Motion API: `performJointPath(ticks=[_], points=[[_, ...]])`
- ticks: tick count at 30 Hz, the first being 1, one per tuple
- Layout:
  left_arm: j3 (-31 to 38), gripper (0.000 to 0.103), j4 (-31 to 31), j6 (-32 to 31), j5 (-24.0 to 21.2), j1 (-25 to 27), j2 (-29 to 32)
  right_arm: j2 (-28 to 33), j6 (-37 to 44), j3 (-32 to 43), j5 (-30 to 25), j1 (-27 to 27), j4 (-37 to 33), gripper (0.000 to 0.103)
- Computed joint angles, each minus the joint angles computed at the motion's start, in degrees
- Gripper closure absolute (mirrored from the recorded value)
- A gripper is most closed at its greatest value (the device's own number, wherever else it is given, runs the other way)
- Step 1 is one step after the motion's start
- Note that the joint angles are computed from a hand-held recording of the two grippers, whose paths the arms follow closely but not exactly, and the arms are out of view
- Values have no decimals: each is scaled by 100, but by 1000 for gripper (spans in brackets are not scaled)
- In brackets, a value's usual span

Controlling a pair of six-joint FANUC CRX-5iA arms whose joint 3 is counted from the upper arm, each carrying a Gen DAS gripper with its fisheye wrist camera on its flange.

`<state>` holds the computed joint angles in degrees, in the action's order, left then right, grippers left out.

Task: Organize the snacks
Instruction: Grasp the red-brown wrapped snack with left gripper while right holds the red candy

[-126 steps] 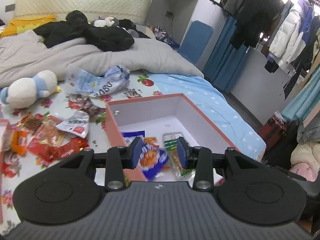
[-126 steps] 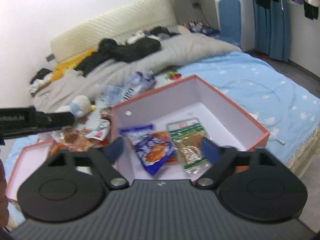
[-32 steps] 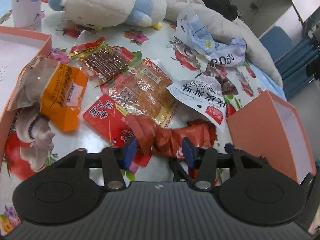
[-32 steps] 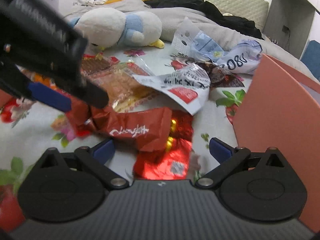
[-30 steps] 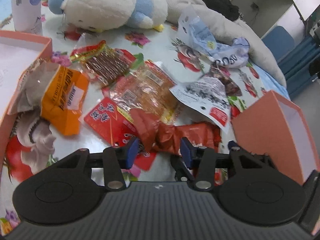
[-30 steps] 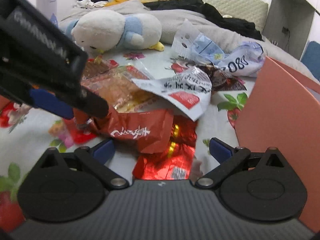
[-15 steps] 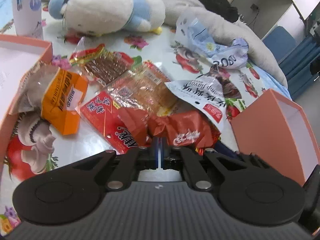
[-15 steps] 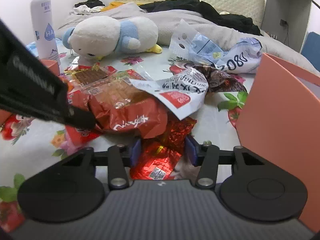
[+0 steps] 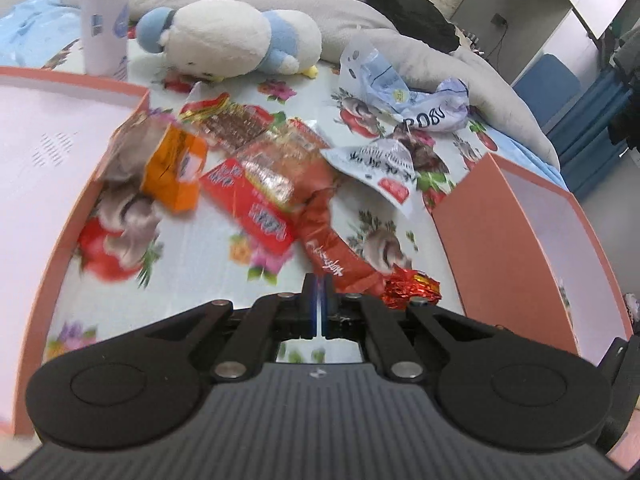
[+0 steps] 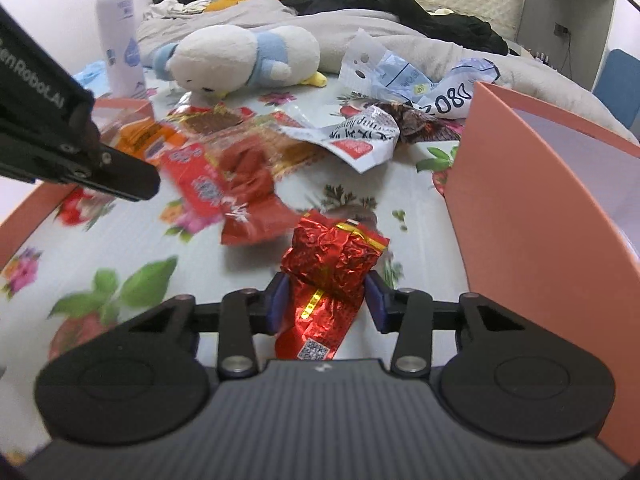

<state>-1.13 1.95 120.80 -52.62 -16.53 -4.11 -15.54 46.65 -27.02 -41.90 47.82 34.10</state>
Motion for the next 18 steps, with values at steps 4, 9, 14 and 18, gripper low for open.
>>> performJointPath(ticks=[4,9,14,18], points=[[-159,101,-238,292,-244,-151,-382,-414,22,-138,-435,306,-122,62],[-296,101,-557,676,-508,-385,-787,-893,-24,-316,-893,697,-181,64],[-509,101,-470,799,-538,-406,-1014,-1209,-108,-441,-1240,1000,-214,65],[-466,100,-265,603,-544,-322,-858,-1361,-215,-537,-1406,1130,-158,65]])
